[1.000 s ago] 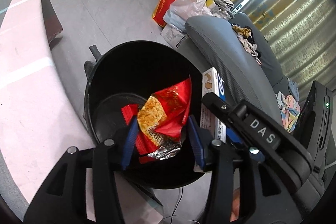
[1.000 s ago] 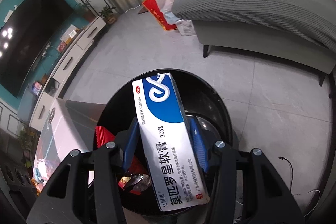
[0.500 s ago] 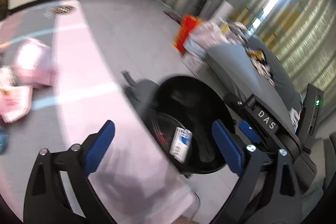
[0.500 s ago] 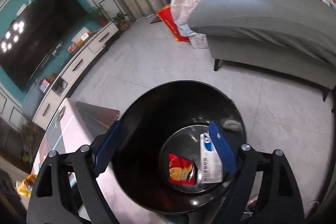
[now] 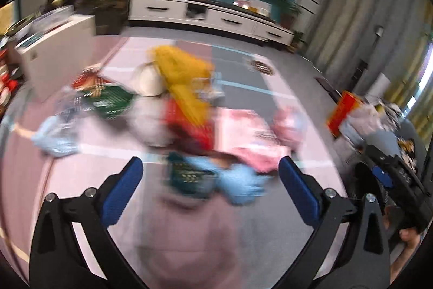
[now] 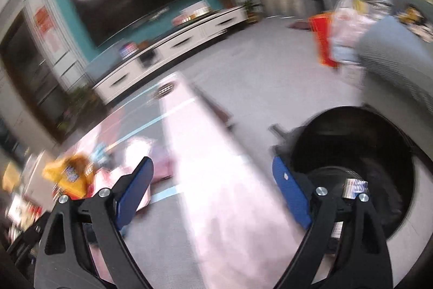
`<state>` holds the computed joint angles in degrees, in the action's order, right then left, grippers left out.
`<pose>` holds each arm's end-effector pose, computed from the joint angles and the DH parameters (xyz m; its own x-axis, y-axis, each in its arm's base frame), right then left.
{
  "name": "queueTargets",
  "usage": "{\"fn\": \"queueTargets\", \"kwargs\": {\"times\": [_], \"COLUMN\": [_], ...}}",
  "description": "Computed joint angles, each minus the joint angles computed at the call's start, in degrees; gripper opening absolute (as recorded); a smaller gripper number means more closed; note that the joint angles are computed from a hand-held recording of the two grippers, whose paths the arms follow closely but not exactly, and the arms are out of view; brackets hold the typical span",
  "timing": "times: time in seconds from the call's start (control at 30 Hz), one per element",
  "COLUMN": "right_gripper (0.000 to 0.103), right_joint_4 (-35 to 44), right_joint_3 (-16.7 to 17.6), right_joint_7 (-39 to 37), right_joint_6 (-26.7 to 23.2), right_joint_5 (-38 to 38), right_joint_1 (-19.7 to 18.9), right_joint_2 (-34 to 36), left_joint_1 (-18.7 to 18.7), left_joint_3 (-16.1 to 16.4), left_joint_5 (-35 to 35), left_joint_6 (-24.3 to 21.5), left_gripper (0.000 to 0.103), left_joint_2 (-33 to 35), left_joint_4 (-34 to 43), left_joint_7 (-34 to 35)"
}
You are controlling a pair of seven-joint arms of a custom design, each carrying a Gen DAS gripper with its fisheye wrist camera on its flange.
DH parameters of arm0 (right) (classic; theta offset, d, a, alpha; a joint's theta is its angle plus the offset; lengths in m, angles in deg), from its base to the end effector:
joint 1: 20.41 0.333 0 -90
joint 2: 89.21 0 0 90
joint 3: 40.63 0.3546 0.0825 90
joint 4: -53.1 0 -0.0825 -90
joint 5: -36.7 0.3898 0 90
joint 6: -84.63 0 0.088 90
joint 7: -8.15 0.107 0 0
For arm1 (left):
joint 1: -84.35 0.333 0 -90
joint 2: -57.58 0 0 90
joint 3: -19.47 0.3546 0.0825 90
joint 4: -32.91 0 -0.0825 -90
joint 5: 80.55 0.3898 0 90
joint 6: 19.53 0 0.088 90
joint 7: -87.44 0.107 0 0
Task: Collect trash
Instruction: 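Grasp dark green plastic bag with left tool while right tool grasps blue cloth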
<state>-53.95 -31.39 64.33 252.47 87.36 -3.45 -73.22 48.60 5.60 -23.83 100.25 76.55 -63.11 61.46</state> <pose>0.6302 0.2437 0.4744 0.3500 -0.8668 -0.3552 -0.7271 -0.0123 -0.6864 0.4906 -0.4826 0.4750 0.5472 -0.8010 0.2427 -0.4949 -0.5435 -0.6780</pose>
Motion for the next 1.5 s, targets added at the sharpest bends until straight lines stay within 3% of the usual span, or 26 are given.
{"fn": "queueTargets", "kwargs": {"times": [0.17, 0.27, 0.33, 0.4, 0.57, 0.67, 0.73, 0.87, 1.07, 1.27, 1.5], "right_gripper": [0.088, 0.088, 0.087, 0.078, 0.064, 0.064, 0.064, 0.064, 0.059, 0.041, 0.036], "right_joint_4": [2.02, 2.81, 3.53, 3.97, 6.01, 8.73, 8.02, 9.67, 8.94, 7.18, 4.38], "right_joint_3": [2.18, 1.95, 2.61, 2.26, 1.74, 1.74, 1.55, 2.46, 2.59, 2.11, 3.94], "right_joint_7": [-4.22, -3.79, -4.92, -4.13, -1.0, -0.08, -0.74, -1.02, -1.78, -1.99, -7.35], "right_joint_6": [-7.05, -9.23, -11.75, -13.77, -16.89, -20.94, -19.59, -21.06, -18.2, -14.95, -12.66], "right_joint_5": [-0.73, -3.86, -4.01, -5.34, -7.58, -8.02, -8.8, -7.17, -6.88, -8.34, -3.74], "right_joint_1": [1.71, 4.19, 4.55, 5.54, 6.71, 6.46, 7.01, 6.4, 7.23, 8.09, 6.21], "right_joint_2": [1.61, 3.01, 3.89, 4.53, 6.69, 8.39, 8.13, 9.55, 9.89, 9.14, 6.49], "left_joint_1": [2.72, 4.92, 6.14, 5.98, 6.97, 7.0, 7.34, 7.18, 6.87, 6.64, 4.4], "left_joint_3": [-0.07, -0.17, 0.07, 0.5, 1.36, 2.86, 3.16, 2.98, 3.58, 3.04, 1.49], "left_joint_5": [3.59, 7.85, 10.71, 14.84, 16.03, 21.7, 23.46, 22.62, 27.75, 26.35, 22.03], "left_joint_6": [7.38, 15.18, 20.48, 22.35, 28.08, 32.01, 33.44, 32.74, 34.27, 32.54, 24.24], "left_gripper": [0.1, 0.1, 0.099, 0.097, 0.085, 0.078, 0.078, 0.074, 0.06, 0.052, 0.052], "left_joint_2": [-6.69, -7.57, -6.3, -5.44, -2.95, -2.12, -1.42, -0.82, 0.01, -0.08, -2.78], "left_joint_4": [-13.0, -17.52, -17.48, -17.82, -16.85, -16.55, -16.16, -15.43, -14.8, -14.57, -15.46], "left_joint_7": [-10.33, -17.15, -18.95, -22.65, -23.76, -29.92, -31.57, -29.03, -33.9, -32.94, -28.69]}}
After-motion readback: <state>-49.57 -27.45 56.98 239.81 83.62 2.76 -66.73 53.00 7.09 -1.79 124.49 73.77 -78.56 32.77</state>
